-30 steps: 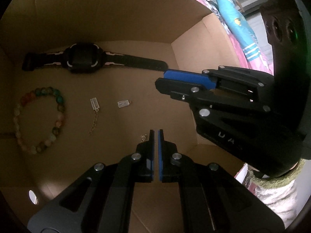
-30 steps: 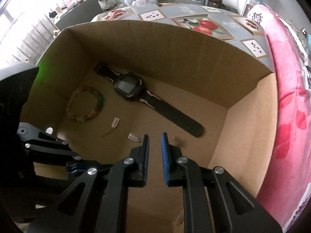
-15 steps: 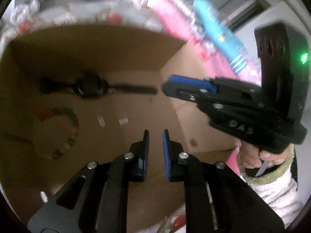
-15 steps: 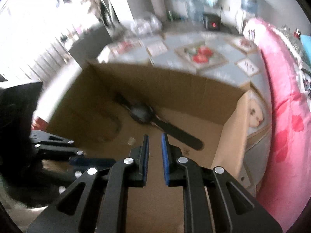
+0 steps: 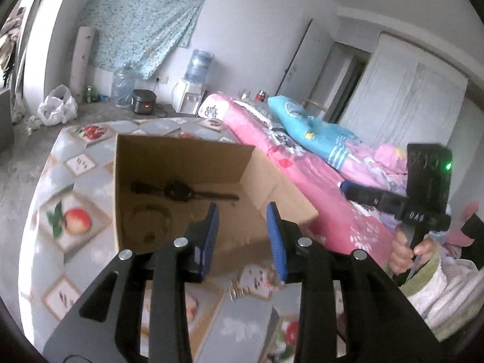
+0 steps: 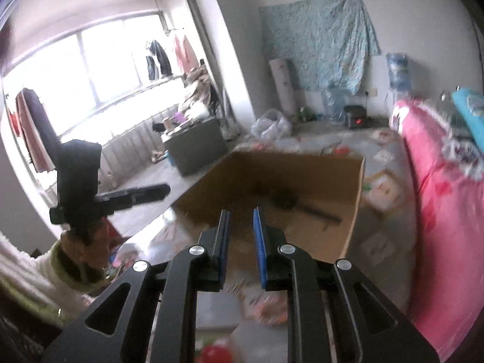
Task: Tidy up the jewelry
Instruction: 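Move the right gripper to the gold hoop earrings and close on them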
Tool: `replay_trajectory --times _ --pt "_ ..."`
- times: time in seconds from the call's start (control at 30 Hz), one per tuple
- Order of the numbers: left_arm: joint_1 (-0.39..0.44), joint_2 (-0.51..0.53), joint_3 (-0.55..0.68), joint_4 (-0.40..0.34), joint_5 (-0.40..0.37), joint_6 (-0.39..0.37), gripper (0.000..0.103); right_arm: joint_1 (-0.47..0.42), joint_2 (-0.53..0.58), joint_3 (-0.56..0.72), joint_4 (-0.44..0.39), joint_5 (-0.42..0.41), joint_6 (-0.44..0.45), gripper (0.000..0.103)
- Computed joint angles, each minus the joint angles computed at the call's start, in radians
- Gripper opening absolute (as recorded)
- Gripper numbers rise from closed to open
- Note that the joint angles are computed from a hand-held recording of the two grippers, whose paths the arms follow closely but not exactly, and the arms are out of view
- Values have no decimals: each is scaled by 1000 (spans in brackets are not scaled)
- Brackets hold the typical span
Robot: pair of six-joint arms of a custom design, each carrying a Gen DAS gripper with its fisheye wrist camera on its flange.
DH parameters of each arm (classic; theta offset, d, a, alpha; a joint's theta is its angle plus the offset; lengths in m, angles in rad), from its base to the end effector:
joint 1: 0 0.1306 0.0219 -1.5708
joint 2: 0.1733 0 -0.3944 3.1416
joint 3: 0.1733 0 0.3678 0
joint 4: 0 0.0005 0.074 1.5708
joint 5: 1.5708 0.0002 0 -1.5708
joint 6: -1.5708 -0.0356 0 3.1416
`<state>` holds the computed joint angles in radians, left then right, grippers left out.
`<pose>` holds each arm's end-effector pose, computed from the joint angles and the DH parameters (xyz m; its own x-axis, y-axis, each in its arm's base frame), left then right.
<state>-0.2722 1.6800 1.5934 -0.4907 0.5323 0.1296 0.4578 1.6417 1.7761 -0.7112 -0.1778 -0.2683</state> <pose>0.5593 -0.1754 0.4203 -0.6041 0.0530 -0.7951 0.5680 0.7285 -0.3830 0.5115 0.2585 0.5030 -0.6223 -0.0157 -0.7827 -0.4180 0.8520 0.3152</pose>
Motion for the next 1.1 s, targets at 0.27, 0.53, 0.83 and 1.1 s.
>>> replay_trajectory --times 0.27,0.53,0.83,1.1 --pt "-54 -29 -154 -36 -173 -117 37 69 154 5 -176 -64 -85 16" --pt "-113 19 -192 -83 -284 -204 37 59 236 84 -297 84 -100 13" --pt "-98 28 -219 -72 -235 -187 37 91 271 160 -306 129 -4 23" --pt "-100 35 -220 -55 -234 -200 37 119 343 250 -340 188 106 24"
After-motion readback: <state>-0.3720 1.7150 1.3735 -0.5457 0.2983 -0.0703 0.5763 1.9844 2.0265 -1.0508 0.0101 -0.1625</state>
